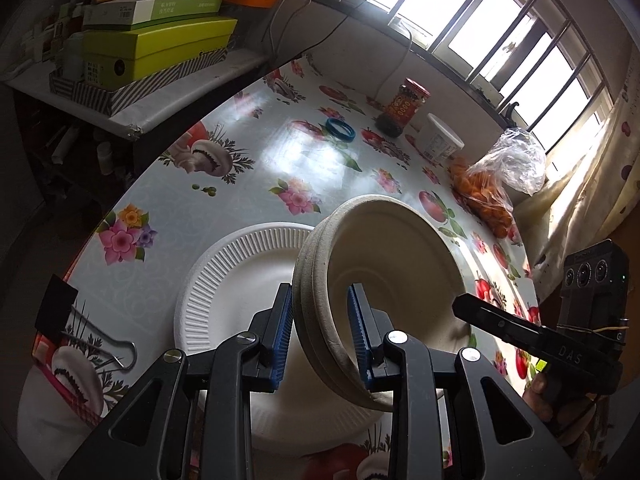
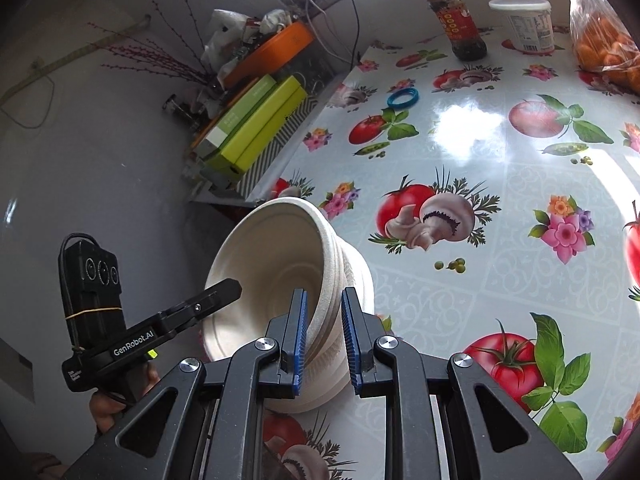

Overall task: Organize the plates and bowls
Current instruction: 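Carry the bowl stack with both tools over the white plate stack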

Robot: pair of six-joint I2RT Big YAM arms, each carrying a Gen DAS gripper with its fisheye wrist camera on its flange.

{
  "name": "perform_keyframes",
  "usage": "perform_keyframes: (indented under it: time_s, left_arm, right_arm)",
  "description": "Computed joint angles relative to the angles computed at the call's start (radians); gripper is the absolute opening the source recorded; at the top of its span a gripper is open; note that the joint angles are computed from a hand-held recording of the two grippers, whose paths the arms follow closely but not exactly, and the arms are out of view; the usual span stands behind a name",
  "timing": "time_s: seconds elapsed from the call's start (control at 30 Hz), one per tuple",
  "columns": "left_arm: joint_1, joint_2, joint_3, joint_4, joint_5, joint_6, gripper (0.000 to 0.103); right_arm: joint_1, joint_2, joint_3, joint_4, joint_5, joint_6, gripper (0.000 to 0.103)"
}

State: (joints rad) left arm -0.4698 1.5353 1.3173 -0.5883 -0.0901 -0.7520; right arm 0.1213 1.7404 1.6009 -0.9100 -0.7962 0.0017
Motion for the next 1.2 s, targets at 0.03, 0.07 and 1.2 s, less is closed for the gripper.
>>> perform_keyframes:
  time_s: [0.03,0.07,1.2]
  left_arm:
    - [0.003,-0.004,-0.006,0.002,0.0,-0.002,0.029]
    - [0.006,-0.008,-0.012,0.002,-0.001,-0.006,0.029]
    - [0.045,-0.033,-0.073,0.015,0.009,-0.035,0.029]
  right_arm:
    - [0.004,0.002,0.003,-0.002,0.001,-0.002,0.019]
    - [0.008,0.004,0.006,-0.004,0.001,-0.003,0.019]
    - [0.057,0.036,0.034,-0.017,0.002,0.014,0.019]
